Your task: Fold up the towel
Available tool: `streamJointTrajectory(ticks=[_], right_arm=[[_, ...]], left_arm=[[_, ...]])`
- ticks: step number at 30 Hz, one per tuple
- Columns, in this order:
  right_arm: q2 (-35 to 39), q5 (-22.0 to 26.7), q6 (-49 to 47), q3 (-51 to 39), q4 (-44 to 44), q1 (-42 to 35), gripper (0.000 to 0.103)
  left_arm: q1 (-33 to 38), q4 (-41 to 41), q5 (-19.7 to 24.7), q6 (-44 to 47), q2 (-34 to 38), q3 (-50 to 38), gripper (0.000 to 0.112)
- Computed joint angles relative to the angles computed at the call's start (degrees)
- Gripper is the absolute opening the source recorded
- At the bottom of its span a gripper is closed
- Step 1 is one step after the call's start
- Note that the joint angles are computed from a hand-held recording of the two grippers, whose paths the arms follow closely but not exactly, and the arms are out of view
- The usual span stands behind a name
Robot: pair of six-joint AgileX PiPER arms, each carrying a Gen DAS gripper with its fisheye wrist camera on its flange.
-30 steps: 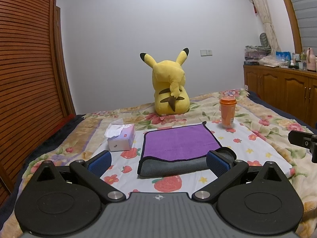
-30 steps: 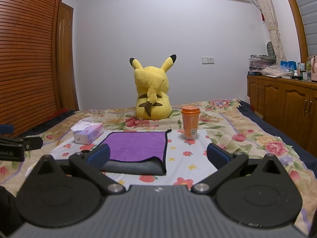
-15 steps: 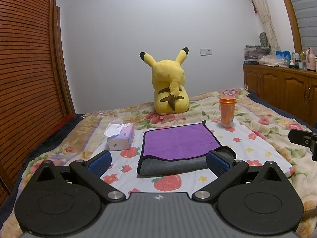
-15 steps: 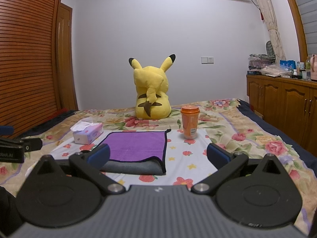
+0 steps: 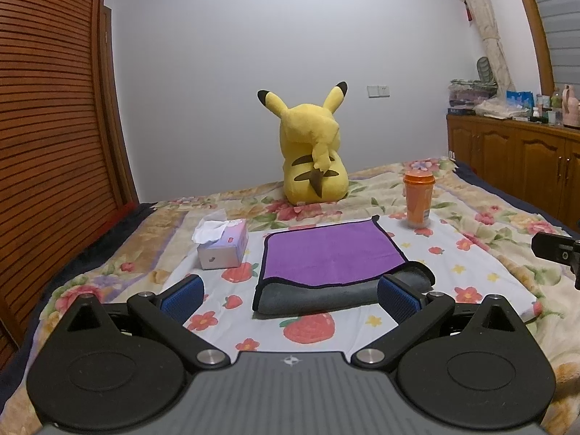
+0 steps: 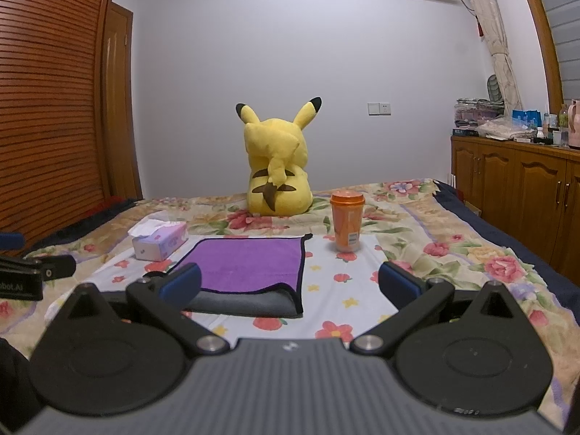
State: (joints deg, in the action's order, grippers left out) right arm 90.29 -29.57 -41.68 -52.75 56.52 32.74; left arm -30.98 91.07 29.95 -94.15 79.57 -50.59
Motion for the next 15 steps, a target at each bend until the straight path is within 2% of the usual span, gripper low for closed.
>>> streamJointTrajectory(ticks=[6,15], right_arm=[[1.1,1.5,-3.1,-1.5,2.9,0.0,0.103],[5.5,4.0,-9.2,-6.3,8.8,-0.5,0.103]], left_arm=[[1.5,-0.8,-1.6,1.4,1.1,-0.7,0.103],[7.6,-3.5,-7.6,5.0,5.4,-4.8,0.103]])
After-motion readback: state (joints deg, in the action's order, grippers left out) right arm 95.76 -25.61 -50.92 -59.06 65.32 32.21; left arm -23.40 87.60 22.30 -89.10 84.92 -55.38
